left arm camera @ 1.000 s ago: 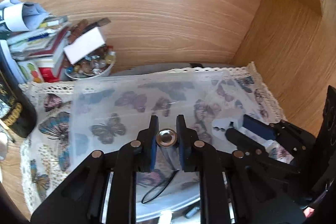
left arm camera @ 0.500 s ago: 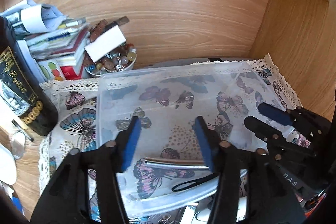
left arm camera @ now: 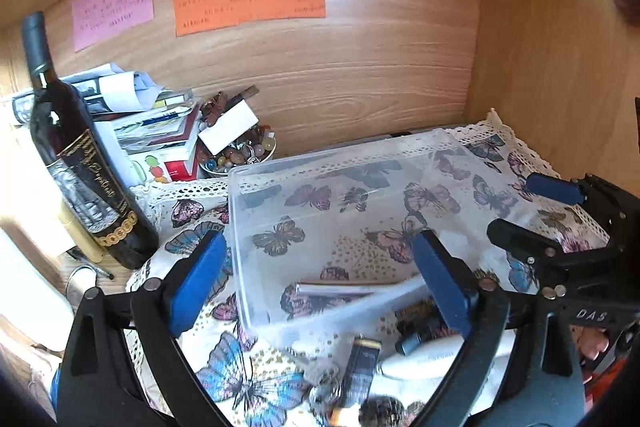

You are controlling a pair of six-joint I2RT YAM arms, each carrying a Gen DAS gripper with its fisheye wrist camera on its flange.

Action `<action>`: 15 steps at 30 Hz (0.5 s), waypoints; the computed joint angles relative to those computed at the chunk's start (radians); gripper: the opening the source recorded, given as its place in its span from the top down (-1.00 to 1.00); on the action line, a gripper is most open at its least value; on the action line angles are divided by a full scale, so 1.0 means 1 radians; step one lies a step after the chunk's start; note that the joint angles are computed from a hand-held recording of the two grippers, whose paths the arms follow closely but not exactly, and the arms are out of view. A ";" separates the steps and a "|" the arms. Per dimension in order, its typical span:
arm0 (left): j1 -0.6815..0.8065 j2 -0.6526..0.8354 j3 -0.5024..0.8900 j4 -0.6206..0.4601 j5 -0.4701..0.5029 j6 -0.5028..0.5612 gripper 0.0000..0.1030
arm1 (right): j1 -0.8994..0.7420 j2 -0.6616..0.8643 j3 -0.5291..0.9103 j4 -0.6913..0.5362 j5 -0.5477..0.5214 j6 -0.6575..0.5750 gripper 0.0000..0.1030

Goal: Organize rigid objects
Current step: 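Carry the silver tube into the clear box and open the left gripper while the right drops the adapter in, then grasp the pine-cone brooch with the left gripper while the right gripper grasps the white handheld device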

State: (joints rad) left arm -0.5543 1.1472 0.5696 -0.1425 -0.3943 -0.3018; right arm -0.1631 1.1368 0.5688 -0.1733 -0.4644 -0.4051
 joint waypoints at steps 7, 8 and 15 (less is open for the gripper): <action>-0.078 -0.108 -0.082 -0.079 -0.048 -0.044 -0.92 | -0.090 -0.059 -0.052 -0.116 -0.067 -0.098 -0.53; -0.083 -0.114 -0.094 -0.089 -0.046 -0.058 -0.92 | -0.095 -0.064 -0.061 -0.128 -0.068 -0.105 -0.53; -0.111 -0.139 -0.186 -0.128 0.000 -0.180 -0.92 | -0.085 -0.080 -0.128 -0.152 -0.068 -0.148 -0.53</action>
State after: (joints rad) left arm -0.6657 1.0086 0.3833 -0.2700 -0.3943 -0.4820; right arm -0.2483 1.0573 0.4407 -0.3249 -0.5326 -0.5527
